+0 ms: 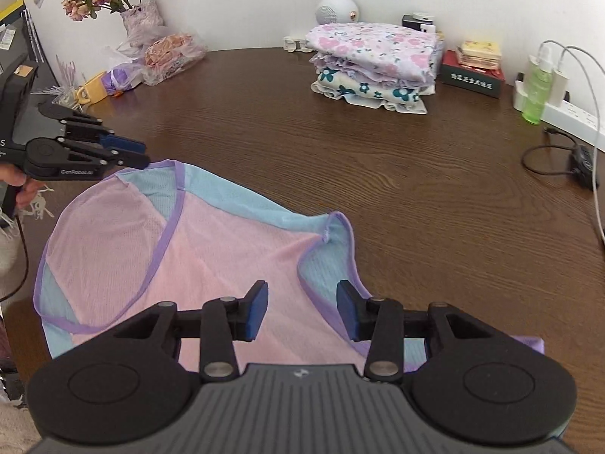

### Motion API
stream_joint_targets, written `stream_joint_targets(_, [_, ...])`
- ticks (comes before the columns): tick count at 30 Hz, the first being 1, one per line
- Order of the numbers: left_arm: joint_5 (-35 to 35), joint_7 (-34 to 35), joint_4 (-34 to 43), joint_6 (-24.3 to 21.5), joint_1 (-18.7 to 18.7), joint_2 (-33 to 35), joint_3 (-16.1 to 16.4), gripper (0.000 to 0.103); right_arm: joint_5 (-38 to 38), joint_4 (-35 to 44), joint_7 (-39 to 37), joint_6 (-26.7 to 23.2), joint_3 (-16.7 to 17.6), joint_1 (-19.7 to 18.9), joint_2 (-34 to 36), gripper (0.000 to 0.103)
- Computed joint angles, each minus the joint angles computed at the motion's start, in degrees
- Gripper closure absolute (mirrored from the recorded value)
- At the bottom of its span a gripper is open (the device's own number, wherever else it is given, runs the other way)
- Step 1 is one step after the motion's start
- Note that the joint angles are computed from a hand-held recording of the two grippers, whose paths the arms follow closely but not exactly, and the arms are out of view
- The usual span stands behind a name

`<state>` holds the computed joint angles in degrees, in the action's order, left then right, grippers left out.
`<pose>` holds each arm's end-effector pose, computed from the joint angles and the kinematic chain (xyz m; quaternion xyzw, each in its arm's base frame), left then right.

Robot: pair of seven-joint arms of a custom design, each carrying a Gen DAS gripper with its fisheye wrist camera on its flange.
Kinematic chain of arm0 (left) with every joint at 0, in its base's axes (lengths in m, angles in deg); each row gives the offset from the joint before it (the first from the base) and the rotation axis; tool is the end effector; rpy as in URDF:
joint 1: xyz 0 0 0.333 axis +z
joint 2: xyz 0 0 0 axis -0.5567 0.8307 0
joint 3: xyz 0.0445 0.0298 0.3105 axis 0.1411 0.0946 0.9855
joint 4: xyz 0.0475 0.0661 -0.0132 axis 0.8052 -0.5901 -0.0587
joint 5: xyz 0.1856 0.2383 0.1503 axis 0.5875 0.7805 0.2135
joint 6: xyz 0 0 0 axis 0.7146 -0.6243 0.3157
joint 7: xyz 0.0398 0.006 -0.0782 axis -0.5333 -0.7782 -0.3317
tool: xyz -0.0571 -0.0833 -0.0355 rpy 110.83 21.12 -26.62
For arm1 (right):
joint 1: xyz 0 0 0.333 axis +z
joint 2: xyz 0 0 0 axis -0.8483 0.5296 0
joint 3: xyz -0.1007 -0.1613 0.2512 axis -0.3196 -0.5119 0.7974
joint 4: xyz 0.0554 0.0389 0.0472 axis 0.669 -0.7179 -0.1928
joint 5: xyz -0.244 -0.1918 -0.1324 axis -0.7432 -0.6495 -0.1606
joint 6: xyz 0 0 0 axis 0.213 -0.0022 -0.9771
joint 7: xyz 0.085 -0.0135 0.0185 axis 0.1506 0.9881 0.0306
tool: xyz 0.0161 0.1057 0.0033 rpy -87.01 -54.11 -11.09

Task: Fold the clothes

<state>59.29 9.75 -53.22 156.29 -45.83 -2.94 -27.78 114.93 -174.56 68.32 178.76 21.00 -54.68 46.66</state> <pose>0.5113 -0.2141 0.4525 -0.5440 0.7690 -0.2179 0.2553 0.5718 0.0601 0.4626 -0.8562 0.3991 -0.0552 0.3234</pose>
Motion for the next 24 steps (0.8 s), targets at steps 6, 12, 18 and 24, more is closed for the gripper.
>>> stream_joint_targets(6, [-4.45, 5.72, 6.46, -0.3, -0.93, 7.69, 0.28, 0.094, -4.23, 6.92, 6.36, -2.18, 1.32, 0.84, 6.73, 0.077])
stream_joint_targets(12, [-1.99, 3.86, 6.54, 0.95, -3.28, 8.14, 3.62, 0.097, -3.97, 9.46, 9.49, -7.0, 1.59, -1.83, 8.2, 0.101])
stream_joint_targets(18, [1.81, -0.08, 6.65, 0.88, -4.19, 8.11, 4.86, 0.097, -4.47, 8.15, 9.86, -8.81, 0.97, -3.04, 6.96, 0.101])
stream_joint_targets(24, [4.49, -1.77, 6.75, 0.58, -4.58, 8.09, 4.93, 0.101, -0.61, 11.35, 11.58, -8.33, 1.6, -3.31, 9.17, 0.076])
